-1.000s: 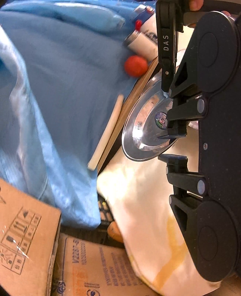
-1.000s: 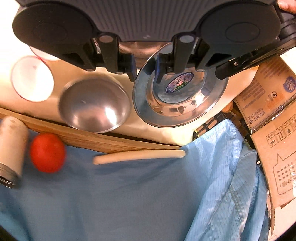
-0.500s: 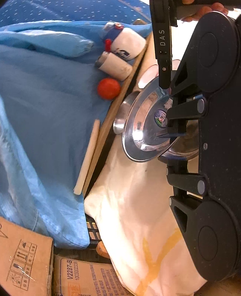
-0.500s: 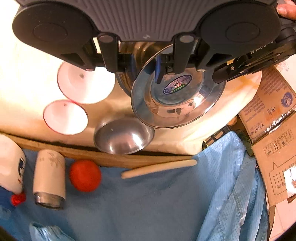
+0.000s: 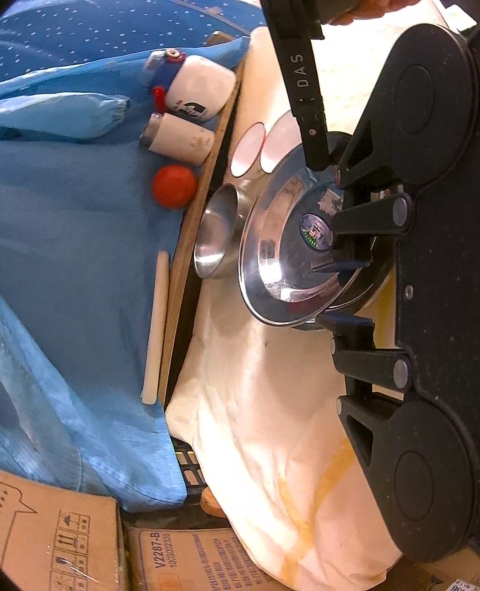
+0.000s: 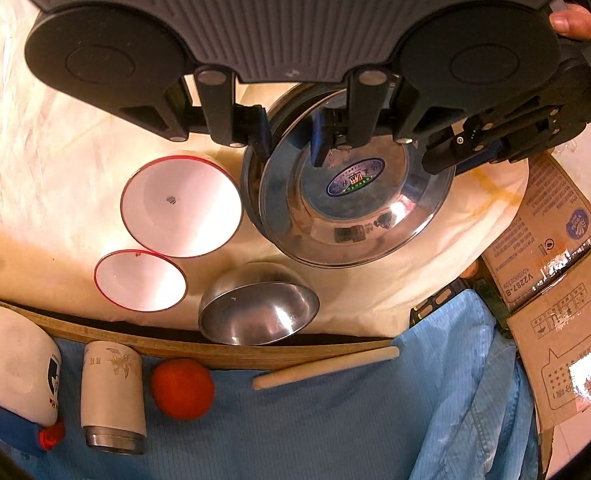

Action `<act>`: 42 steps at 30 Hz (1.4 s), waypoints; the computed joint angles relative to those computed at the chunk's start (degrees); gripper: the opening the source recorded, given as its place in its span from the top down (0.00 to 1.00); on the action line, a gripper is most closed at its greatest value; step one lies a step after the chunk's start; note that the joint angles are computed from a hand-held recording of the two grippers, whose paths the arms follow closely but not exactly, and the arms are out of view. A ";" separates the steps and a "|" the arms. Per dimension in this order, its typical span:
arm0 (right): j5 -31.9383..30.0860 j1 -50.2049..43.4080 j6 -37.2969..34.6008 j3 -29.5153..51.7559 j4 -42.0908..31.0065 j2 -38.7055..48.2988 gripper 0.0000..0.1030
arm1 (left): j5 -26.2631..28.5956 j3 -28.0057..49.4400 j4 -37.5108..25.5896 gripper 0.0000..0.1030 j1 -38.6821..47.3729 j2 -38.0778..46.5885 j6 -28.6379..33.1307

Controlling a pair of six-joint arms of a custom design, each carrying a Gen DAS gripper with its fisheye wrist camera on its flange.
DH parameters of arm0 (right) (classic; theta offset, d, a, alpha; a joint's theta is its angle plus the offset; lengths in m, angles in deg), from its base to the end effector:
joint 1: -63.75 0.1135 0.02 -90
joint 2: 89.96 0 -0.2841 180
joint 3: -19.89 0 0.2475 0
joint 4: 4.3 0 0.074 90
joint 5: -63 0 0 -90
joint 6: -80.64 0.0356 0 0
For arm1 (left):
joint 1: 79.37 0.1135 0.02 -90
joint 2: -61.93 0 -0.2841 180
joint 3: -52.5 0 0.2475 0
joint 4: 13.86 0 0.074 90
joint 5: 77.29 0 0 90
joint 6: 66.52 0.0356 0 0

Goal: Organize plates and bowls
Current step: 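Carry the dark plate with both grippers and lower it onto the steel plates, then open both grippers and lift them off the plate stack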

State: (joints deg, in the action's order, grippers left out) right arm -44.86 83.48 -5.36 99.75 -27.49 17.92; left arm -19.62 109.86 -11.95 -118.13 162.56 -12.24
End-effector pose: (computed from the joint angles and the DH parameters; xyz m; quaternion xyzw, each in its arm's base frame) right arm 0.3665 0.1431 0.1835 -0.1786 0.9160 0.2107 0.2909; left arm 0.2698 -0.1922 0.1543 -0.0914 0.8780 -0.0374 0.4684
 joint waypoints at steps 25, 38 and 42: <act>2.05 1.17 -3.14 1.76 -3.51 0.05 0.75 | 3.46 3.22 -6.91 0.69 1.58 0.85 1.24; 4.75 2.02 -5.10 2.19 -3.85 0.15 0.75 | 3.21 4.93 -9.01 0.69 1.62 1.95 1.63; 4.20 1.90 -5.28 2.21 -3.82 0.32 0.74 | 3.13 4.90 -8.78 0.68 1.44 2.21 2.12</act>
State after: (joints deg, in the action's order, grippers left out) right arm -40.66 85.38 -10.65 101.96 -31.31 18.25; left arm -16.49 114.77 -20.73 -116.69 164.77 -10.12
